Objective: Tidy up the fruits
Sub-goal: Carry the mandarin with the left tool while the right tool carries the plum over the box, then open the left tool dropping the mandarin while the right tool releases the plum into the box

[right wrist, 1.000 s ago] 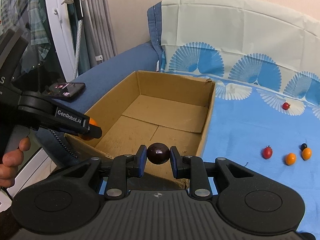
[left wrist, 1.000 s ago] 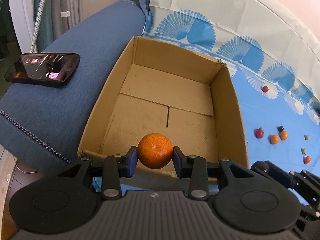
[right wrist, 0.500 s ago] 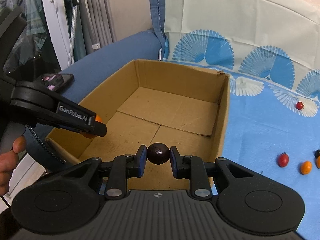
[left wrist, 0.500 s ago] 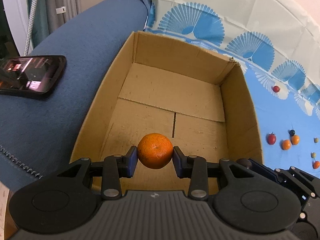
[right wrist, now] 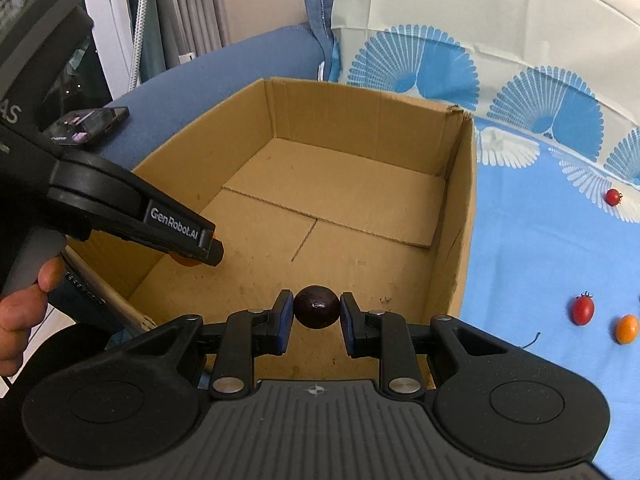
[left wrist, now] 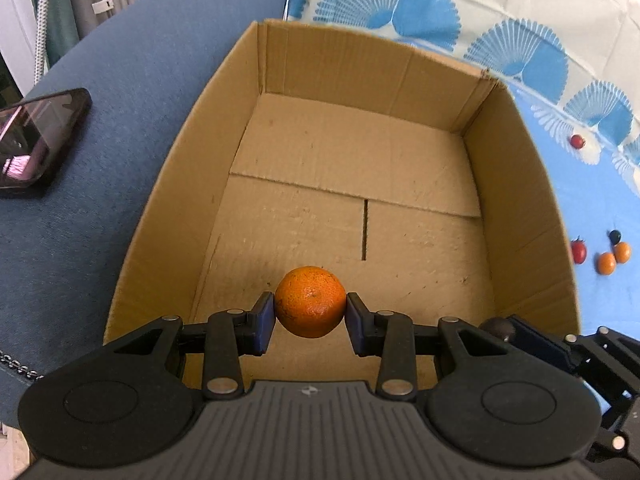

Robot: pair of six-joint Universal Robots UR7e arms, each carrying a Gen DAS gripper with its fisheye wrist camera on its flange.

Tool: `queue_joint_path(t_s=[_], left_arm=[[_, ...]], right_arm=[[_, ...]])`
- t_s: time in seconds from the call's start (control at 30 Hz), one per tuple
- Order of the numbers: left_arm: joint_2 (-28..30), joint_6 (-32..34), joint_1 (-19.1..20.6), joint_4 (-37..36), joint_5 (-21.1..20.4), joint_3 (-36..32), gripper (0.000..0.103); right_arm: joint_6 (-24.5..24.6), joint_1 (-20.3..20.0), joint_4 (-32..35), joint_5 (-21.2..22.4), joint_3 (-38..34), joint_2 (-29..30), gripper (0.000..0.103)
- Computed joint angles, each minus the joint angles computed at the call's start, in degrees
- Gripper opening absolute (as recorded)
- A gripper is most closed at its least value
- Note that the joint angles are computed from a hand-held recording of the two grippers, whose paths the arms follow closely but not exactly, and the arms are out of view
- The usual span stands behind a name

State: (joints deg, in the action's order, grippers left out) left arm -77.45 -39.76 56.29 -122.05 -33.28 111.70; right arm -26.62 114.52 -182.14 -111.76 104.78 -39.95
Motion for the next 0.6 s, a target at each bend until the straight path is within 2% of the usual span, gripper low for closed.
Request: queue_joint_path(t_s=[0.6], left_arm=[[2.3, 0.1, 2.5, 2.0, 0.1, -1.4, 0.042]], right_arm=[[-1.2, -0.3, 1.1, -0.7, -1.5, 1.5, 0.026]])
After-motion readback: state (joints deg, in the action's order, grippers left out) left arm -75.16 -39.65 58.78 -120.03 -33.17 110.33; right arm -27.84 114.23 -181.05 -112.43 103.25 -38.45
